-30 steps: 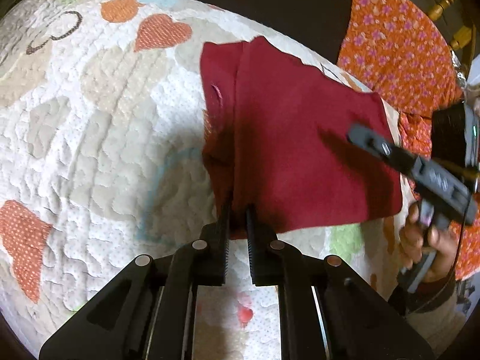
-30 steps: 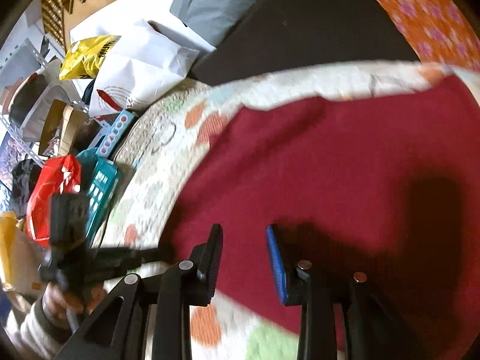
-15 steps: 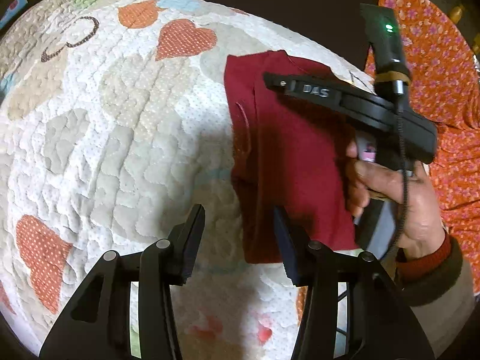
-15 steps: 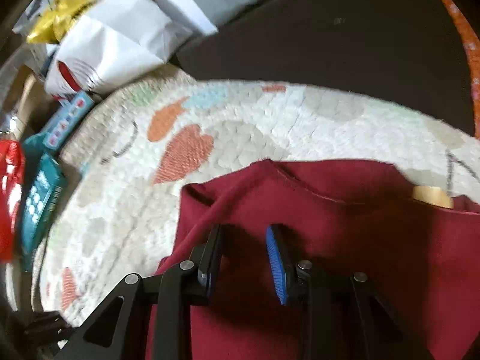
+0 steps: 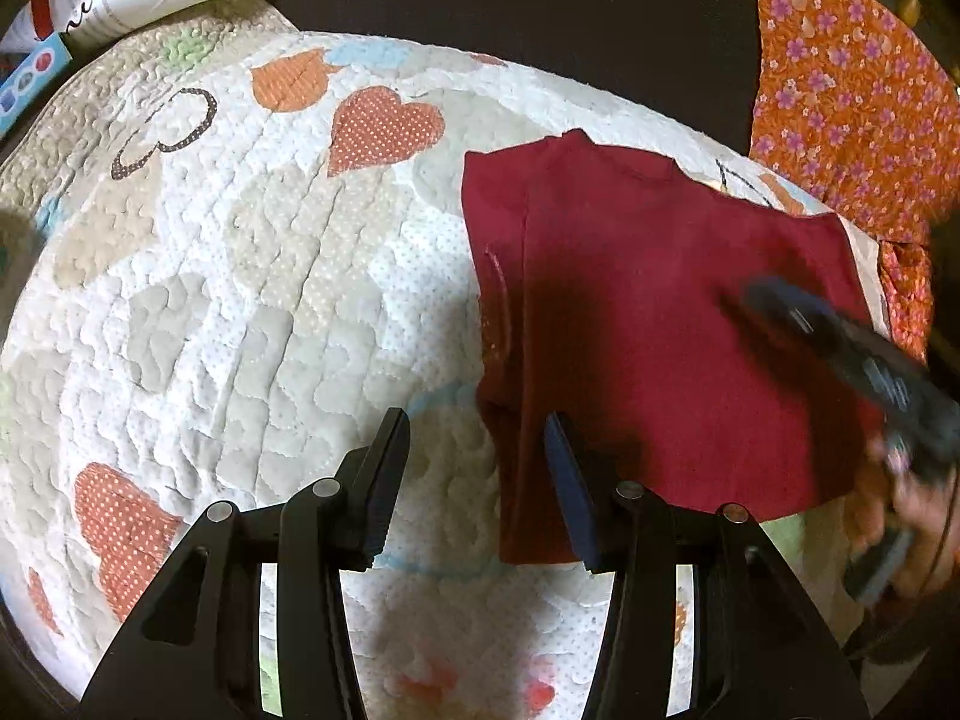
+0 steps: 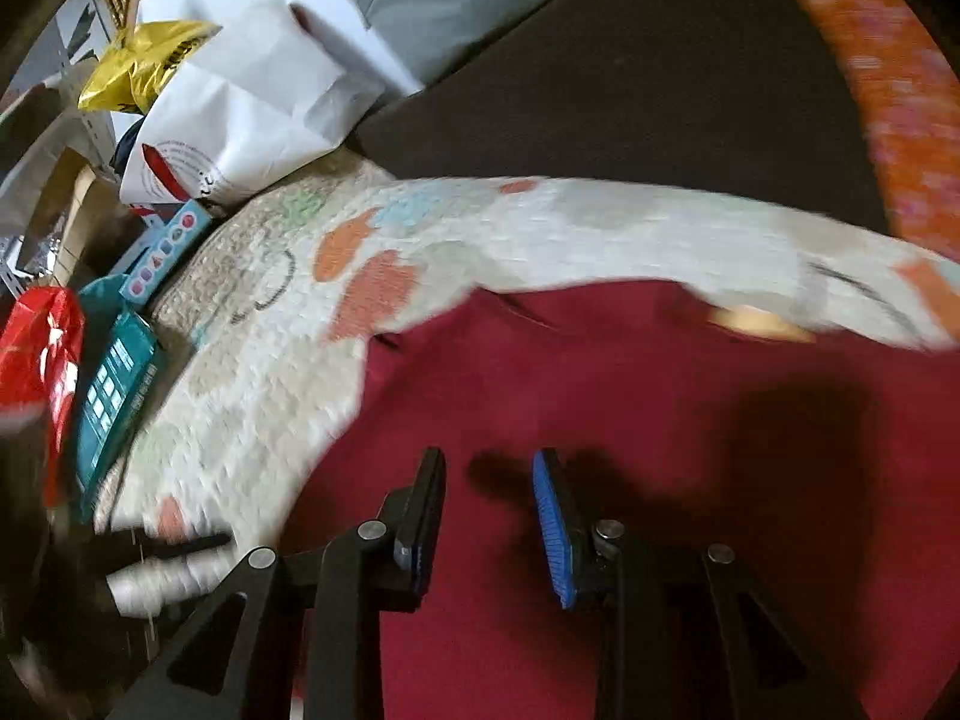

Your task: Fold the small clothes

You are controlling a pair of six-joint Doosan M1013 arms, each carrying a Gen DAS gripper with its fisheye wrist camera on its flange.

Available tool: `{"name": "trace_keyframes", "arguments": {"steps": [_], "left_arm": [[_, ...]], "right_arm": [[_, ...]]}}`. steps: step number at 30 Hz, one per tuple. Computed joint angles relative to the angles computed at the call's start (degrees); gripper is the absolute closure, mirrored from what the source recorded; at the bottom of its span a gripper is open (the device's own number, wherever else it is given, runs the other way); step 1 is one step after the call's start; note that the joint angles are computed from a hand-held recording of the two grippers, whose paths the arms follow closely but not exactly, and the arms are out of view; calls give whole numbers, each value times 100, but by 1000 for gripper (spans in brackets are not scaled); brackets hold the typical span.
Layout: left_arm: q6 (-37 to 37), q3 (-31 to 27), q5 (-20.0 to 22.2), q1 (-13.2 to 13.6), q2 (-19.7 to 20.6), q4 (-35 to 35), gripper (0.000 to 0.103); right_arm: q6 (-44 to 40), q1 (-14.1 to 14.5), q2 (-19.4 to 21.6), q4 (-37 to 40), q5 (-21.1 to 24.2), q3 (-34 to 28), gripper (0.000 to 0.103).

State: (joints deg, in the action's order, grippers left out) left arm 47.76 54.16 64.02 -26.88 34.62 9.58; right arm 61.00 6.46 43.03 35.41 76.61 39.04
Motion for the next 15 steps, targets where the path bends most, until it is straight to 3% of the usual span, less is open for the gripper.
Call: {"name": "trace_keyframes", "arguments": {"steps": [6, 10, 12, 15], "left_arm": [[-84, -46, -303, -12, 14, 0, 57], [-74, -301, -150, -52, 179, 14, 57], [-59, -462, -24, -45, 300, -80, 57], [-74, -536, 1, -18, 376, -281, 57]], "right_arm": [[21, -525, -809, -430, -919, 1313, 74], [217, -654, -999, -810, -1335, 1693, 74], [512, -648, -859, -1150, -1226, 1604, 74], [438, -752, -801, -863, -949, 1447, 74]]}}
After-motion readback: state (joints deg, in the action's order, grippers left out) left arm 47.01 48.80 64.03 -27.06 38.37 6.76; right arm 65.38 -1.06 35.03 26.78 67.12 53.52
